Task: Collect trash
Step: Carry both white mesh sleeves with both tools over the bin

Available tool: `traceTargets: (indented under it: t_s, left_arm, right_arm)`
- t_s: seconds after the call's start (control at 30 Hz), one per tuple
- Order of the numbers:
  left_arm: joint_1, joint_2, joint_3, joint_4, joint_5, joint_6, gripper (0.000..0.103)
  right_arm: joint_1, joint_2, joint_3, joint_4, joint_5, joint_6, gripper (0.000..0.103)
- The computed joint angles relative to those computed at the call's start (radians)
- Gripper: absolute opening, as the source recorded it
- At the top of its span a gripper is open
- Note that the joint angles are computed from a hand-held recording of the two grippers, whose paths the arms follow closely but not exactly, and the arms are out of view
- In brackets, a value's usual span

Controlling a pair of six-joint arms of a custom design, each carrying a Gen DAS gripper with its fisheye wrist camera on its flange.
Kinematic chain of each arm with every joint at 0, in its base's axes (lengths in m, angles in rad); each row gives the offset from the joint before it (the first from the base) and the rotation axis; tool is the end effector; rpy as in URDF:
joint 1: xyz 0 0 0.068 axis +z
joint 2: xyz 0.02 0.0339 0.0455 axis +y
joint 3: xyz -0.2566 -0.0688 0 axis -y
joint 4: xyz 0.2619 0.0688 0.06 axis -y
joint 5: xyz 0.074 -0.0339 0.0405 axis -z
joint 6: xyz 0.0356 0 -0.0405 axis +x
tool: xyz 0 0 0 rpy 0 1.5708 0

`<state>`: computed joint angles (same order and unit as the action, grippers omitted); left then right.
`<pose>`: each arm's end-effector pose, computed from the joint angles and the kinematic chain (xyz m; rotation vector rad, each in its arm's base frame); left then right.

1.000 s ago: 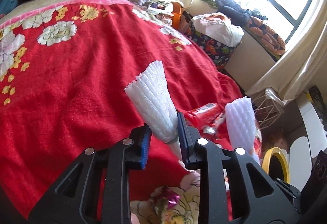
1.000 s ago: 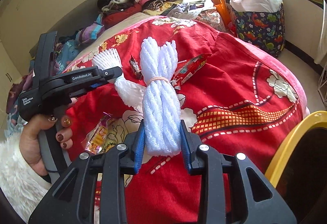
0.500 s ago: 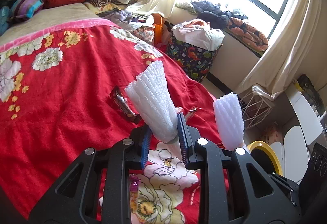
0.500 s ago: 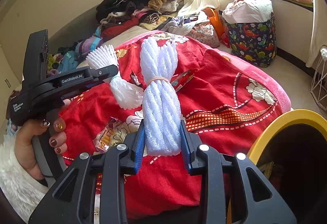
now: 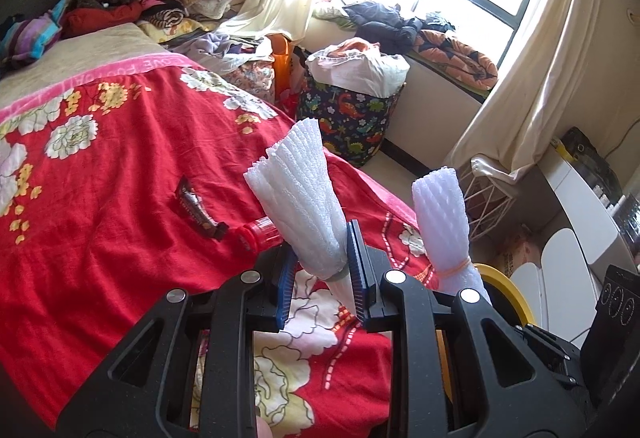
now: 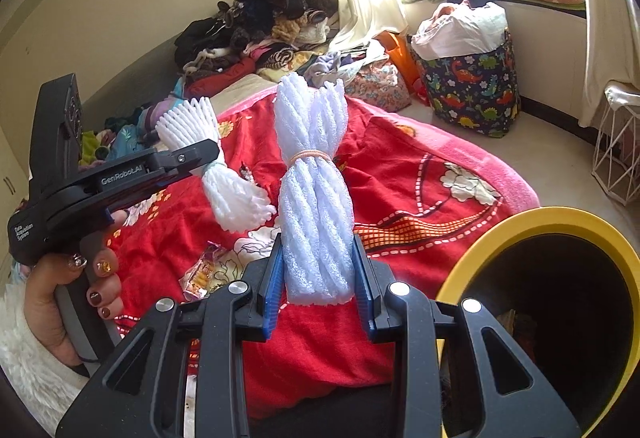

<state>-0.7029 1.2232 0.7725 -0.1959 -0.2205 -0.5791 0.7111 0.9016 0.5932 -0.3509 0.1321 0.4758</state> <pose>0.2196 -0.1759 0.2292 0.0153 2.2394 -0.4676 0.1659 0.1367 0.2255 -0.1933 2.2625 0.4977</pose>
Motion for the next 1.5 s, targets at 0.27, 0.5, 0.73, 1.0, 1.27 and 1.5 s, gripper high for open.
traceTargets:
  t_s: [0.27, 0.5, 0.73, 1.0, 1.27, 1.5]
  left_arm:
    - [-0.06, 0.03, 0.029, 0.002, -0.017, -0.003, 0.018]
    - [-0.106, 0.062, 0.061, 0.005, -0.025, -0.003, 0.018]
    - [-0.151, 0.093, 0.091, 0.009, -0.033, 0.004, 0.018]
    - [-0.2, 0.146, 0.138, 0.008, -0.038, 0.016, 0.018]
    - [-0.238, 0.19, 0.179, 0.004, -0.041, 0.026, 0.018]
    - [-0.268, 0.23, 0.21, 0.004, -0.041, 0.03, 0.018]
  right_arm:
    - [-0.08, -0.126, -0.043, -0.064, -0.011, 0.004, 0.03]
    - [-0.156, -0.224, -0.071, -0.118, -0.033, -0.004, 0.03]
    - [-0.203, -0.305, -0.091, -0.169, -0.015, -0.009, 0.03]
    - [-0.303, -0.398, -0.107, -0.243, -0.041, -0.032, 0.03]
    - [-0.39, -0.484, -0.13, -0.312, -0.059, -0.047, 0.03]
    - [-0.478, -0.547, -0.144, -0.374, -0.087, -0.081, 0.03]
